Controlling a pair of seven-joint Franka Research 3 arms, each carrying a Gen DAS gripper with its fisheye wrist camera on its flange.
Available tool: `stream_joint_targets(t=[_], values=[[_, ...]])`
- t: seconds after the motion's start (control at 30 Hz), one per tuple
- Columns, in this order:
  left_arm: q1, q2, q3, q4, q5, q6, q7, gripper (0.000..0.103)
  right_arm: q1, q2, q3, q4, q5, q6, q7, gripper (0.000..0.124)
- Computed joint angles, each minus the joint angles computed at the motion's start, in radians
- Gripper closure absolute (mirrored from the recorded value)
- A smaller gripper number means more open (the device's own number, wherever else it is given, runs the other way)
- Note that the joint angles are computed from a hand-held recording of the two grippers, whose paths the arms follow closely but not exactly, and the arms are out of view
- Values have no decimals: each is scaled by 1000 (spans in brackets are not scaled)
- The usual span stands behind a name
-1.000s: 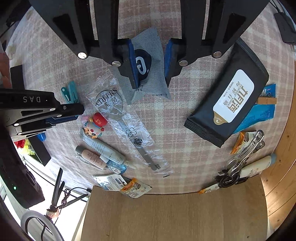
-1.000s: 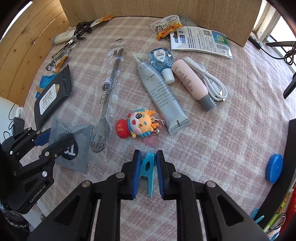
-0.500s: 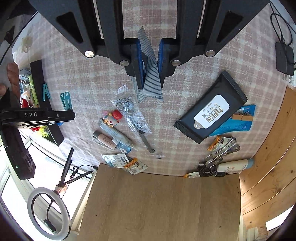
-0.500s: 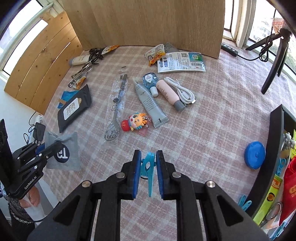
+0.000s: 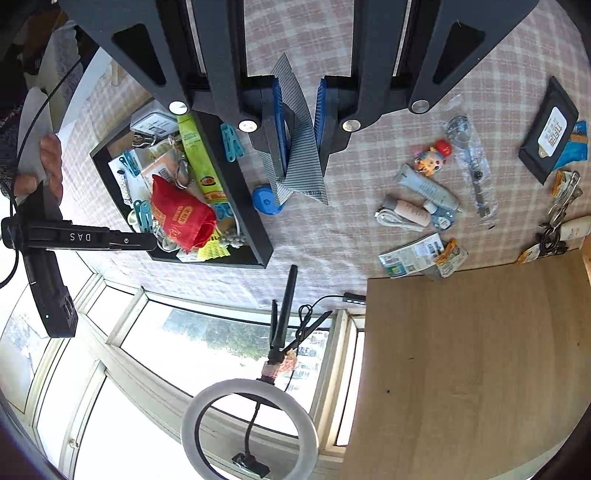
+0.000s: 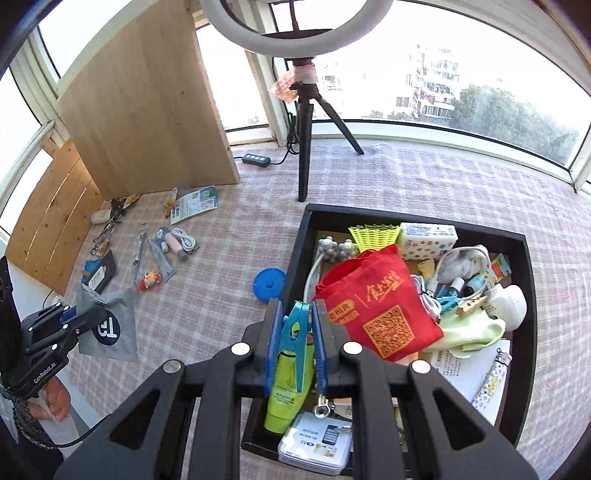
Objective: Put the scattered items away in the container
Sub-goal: 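Carry both items to the black tray and open both tools to drop them, then grasp the white USB cable with the right tool while the left tool grasps the grey tube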
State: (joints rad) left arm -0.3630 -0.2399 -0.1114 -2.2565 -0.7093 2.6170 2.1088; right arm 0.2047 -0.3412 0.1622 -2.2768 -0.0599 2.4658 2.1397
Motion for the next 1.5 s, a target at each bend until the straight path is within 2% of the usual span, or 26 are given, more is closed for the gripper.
stream_joint_targets(t=[0.27, 0.4, 0.47, 0.5, 0.53, 0.57, 0.6, 0.67, 0.73, 0.87, 1.13, 1.27, 1.4, 1.5], values=[[-86, 121, -112, 141, -32, -60, 53, 91, -126, -216, -26, -191, -44, -54, 61, 107], [-104, 177, -165, 196, -5, -70, 37, 91, -173, -284, -25, -256, -44, -82, 76, 107], [-111, 196, -189, 210, 32, -48, 12, 88, -183, -309, -27, -284, -38, -81, 73, 107], [-113, 203, -200, 214, 77, -33, -22, 74, -182, -316, -30, -294, -35, -69, 60, 106], [-114, 209, -209, 215, 134, -18, -72, 48, -187, -315, -27, -294, -33, -65, 56, 93], [-113, 209, -212, 213, 160, -7, -98, 42, -198, -317, -17, -296, -37, -59, 68, 81], [-112, 205, -211, 208, 159, 2, -99, 42, -208, -322, -4, -298, -45, -44, 81, 61], [-108, 192, -208, 193, 193, 19, -126, 42, -220, -323, 22, -288, -74, -27, 87, 58], [-101, 178, -201, 177, 234, 37, -152, 42, -219, -293, 34, -259, -91, -24, 79, 58], [-80, 154, -167, 146, 245, 51, -194, 42, -167, -204, 6, -204, -46, 31, 35, 58], [13, 119, -94, 66, 360, 73, -352, 43, -42, 41, -27, -29, 51, 104, -119, 58], [88, 134, -65, 57, 458, 66, -467, 47, 21, 186, -36, 104, 89, 105, -217, 58], [154, 190, -33, 99, 456, 24, -533, 50, 76, 354, -42, 277, 105, 83, -310, 59], [206, 257, -27, 154, 473, -11, -599, 50, 110, 503, -46, 449, 174, 24, -414, 64]])
